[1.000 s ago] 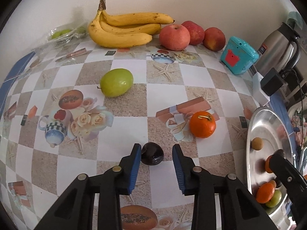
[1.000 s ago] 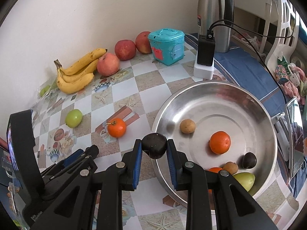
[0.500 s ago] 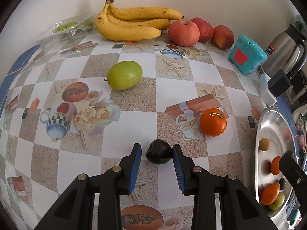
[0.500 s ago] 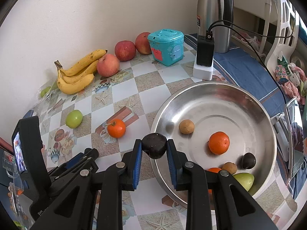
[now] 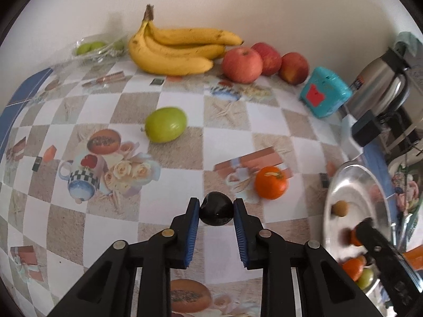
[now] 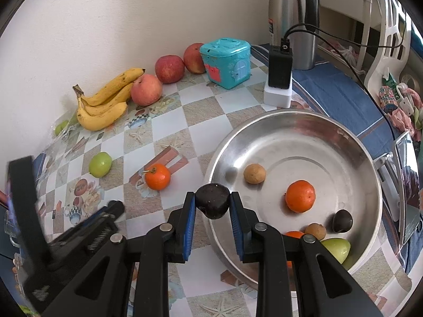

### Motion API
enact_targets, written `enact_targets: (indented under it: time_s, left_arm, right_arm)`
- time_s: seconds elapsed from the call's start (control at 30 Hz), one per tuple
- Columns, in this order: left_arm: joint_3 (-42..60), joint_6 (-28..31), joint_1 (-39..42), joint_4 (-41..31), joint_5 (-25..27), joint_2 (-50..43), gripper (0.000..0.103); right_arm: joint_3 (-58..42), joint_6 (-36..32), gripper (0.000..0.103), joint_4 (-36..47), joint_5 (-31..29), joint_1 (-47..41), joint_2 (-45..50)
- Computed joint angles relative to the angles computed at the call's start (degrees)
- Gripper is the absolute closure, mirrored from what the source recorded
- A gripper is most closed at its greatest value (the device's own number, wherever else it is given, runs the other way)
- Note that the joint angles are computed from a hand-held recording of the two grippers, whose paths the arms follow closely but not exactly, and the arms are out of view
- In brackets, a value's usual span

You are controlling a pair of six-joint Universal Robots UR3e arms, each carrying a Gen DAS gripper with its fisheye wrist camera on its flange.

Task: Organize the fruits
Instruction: 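Carry both dark plums over the steel plate, then open both tools to drop the plums into the plate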

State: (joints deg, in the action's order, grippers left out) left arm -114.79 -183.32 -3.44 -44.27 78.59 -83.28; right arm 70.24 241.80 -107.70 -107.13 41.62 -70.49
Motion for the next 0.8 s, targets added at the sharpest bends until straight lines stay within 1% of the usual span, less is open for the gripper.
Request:
enact_targets:
  time_s: [0.2, 0.3, 0.53, 0.7, 0.8]
  left_arm:
    - [4.32, -0.34, -3.15, -3.31, -2.39, 0.69, 0.075]
    - [6.65, -0.65, -5.65, -4.41, -3.03, 0.26, 0.075]
    - [12.23, -1.94, -14.47, -5.03, -2.06, -3.48, 0.075]
    - [16.38, -2.20, -21.10, -5.34, 1.05, -7.62, 0.075]
    - [17.35, -2.04, -22.47, -5.62, 1.51, -8.72, 0.073]
  right_arm:
    - [8.12, 1.62, 0.076, -0.87, 0.09, -2.84, -6.35]
    - [11.91, 1.95, 0.076, 0.02, -0.58, -4.42, -9.87]
    - [20.16, 1.90, 0.076, 3.88, -2.44, -8.56, -18.49]
    - [25.06, 1.88, 0.076, 2.32, -1.32, -11.00, -23.02]
    - [25.48, 2.07, 0.076, 2.83, -1.78, -11.23, -23.79]
